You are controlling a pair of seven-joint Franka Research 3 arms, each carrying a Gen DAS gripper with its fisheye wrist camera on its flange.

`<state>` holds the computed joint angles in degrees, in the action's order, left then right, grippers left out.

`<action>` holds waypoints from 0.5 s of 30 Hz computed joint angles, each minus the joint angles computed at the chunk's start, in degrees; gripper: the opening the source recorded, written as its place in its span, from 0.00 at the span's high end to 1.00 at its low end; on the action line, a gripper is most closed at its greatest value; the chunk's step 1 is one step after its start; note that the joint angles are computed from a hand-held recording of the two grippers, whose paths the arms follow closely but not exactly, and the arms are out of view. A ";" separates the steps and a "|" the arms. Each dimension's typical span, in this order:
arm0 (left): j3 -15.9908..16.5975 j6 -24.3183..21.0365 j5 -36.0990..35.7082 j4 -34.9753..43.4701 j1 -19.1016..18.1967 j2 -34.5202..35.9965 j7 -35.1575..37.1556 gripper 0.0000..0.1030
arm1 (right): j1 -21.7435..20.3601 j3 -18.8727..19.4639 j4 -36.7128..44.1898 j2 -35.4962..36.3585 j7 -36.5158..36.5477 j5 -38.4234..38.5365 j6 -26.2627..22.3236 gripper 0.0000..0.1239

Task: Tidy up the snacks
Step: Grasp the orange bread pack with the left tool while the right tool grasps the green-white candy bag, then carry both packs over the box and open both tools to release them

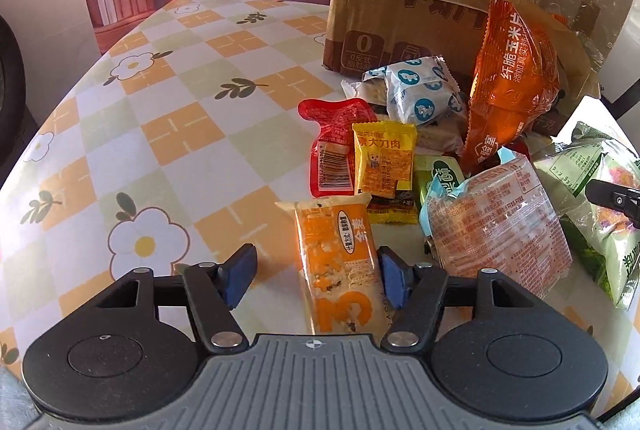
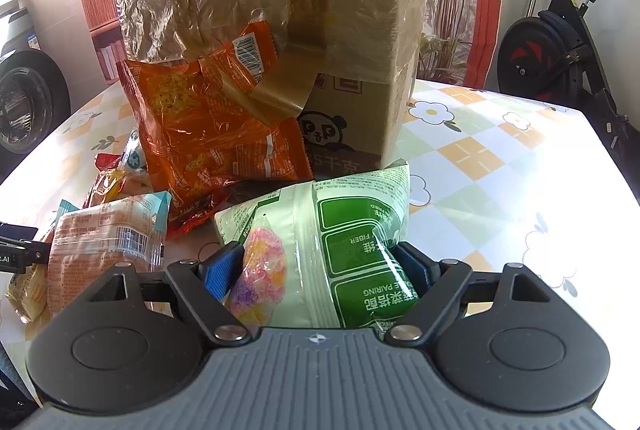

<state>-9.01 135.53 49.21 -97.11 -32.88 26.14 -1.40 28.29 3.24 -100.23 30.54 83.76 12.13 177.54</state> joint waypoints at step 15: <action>0.04 -0.32 10.65 -4.87 0.51 -7.25 -10.76 0.63 | -2.96 3.23 -6.54 -5.44 -0.90 3.18 5.13 0.40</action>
